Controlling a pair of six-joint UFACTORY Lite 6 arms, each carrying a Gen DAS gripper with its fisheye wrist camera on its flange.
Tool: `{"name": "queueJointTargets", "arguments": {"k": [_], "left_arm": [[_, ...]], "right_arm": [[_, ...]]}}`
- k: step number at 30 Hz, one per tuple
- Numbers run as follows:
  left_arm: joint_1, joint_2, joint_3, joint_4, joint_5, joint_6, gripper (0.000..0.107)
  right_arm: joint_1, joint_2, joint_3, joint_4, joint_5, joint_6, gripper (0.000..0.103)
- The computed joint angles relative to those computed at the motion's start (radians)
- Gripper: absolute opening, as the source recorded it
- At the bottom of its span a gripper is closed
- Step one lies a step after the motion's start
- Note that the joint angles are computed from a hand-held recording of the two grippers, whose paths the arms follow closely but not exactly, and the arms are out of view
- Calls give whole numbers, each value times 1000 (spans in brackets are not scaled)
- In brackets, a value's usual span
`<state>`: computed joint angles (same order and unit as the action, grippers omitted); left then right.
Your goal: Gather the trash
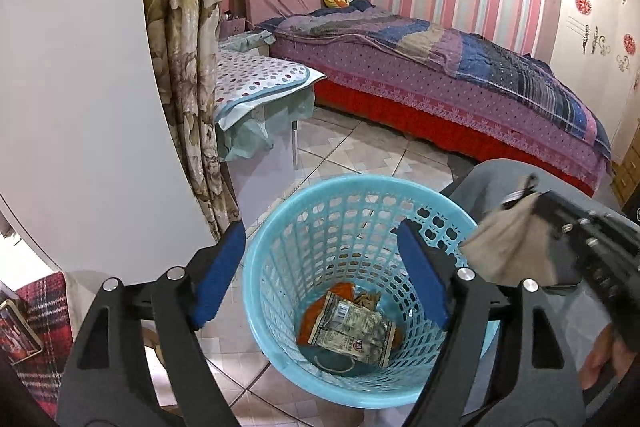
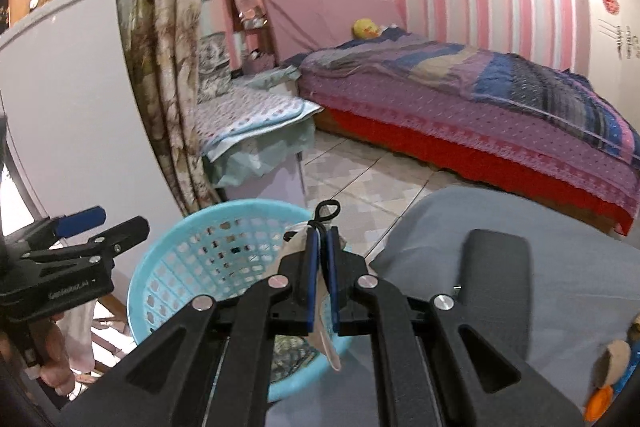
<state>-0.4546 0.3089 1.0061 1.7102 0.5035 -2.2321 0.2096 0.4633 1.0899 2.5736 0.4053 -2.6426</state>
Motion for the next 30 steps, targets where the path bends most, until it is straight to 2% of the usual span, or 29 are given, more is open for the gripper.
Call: {"name": "queueJointTargets", "arguments": {"k": [7, 8, 9, 10, 11, 14, 16, 17, 18, 24, 25, 26, 30], "left_arm": [[45, -21, -27, 26, -22, -37, 80], [50, -25, -31, 30, -25, -44, 80], [53, -26, -35, 36, -27, -52, 81], [54, -27, -36, 36, -26, -55, 81], [56, -27, -36, 36, -25, -56, 81], [54, -28, -32, 28, -24, -49, 81], [47, -28, -30, 22, -18, -42, 81], [42, -27, -26, 16, -15, -36, 81], [37, -27, -23, 11, -14, -34, 81], [-7, -2, 32, -31, -3, -3, 86], [-26, 15, 57, -56, 9, 18, 87], [-35, 26, 74, -69, 11, 27, 89], [-96, 81, 167, -106, -5, 43, 90]], "right_arm": [[83, 127, 90, 124, -32, -117, 8], [88, 144, 103, 131, -43, -118, 18], [87, 155, 111, 126, -46, -108, 39], [84, 161, 111, 129, -39, -107, 48], [82, 162, 109, 131, -36, -112, 54], [70, 146, 81, 182, -30, -189, 54], [57, 133, 68, 186, -24, -193, 63], [35, 103, 31, 187, 0, -195, 73], [23, 93, 19, 184, 9, -195, 77], [-129, -51, -120, 65, 40, -161, 83], [-160, -74, -142, 37, 47, -149, 88], [-223, -117, -189, 5, 68, -148, 91], [-421, -200, -254, -140, 92, -80, 92]]}}
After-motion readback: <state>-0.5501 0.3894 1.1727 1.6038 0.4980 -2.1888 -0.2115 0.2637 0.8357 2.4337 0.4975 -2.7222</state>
